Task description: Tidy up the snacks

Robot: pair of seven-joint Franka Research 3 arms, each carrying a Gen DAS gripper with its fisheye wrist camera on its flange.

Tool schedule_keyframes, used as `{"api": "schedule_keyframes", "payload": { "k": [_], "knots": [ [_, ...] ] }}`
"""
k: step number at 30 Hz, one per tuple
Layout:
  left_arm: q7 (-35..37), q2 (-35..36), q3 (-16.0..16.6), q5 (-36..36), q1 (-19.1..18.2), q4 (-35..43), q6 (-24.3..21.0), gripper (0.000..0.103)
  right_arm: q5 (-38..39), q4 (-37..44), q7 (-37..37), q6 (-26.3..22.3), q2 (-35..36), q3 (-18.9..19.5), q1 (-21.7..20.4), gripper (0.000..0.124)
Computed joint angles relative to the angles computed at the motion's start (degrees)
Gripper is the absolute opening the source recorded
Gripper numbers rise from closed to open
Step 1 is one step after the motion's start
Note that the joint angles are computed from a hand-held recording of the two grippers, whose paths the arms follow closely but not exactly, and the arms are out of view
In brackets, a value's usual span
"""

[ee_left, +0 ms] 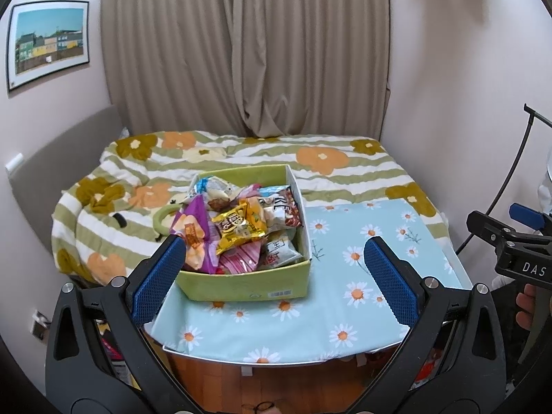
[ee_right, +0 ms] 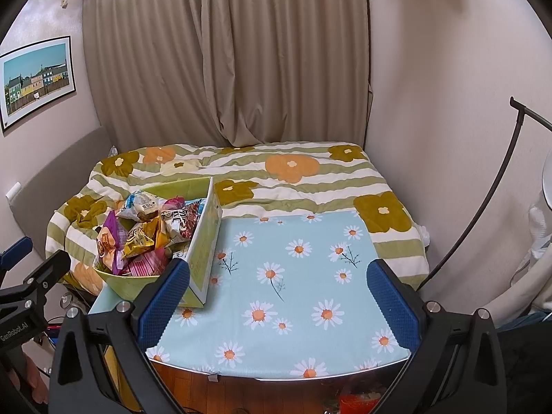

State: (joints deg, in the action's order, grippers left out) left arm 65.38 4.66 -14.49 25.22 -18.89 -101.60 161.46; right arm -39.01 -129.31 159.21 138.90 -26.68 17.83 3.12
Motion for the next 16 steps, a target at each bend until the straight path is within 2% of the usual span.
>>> {"api": "schedule_keyframes", "payload": {
  "k": [5, 16],
  "knots": [
    [-1.16, -0.15, 0.09, 0.94, -0.12, -0.50, 1.43, 0.102, -0.21, -0.12, 0.24, 0.18, -0.10, 0.02, -0.06, 0.102],
    [-1.36, 0.03, 0.08, 1.66, -0.25, -0.31, 1.50, 0.102, -0.46, 0.25, 0.53, 0.12, 0.24, -0.20, 0.04, 0.102]
  ]
}}
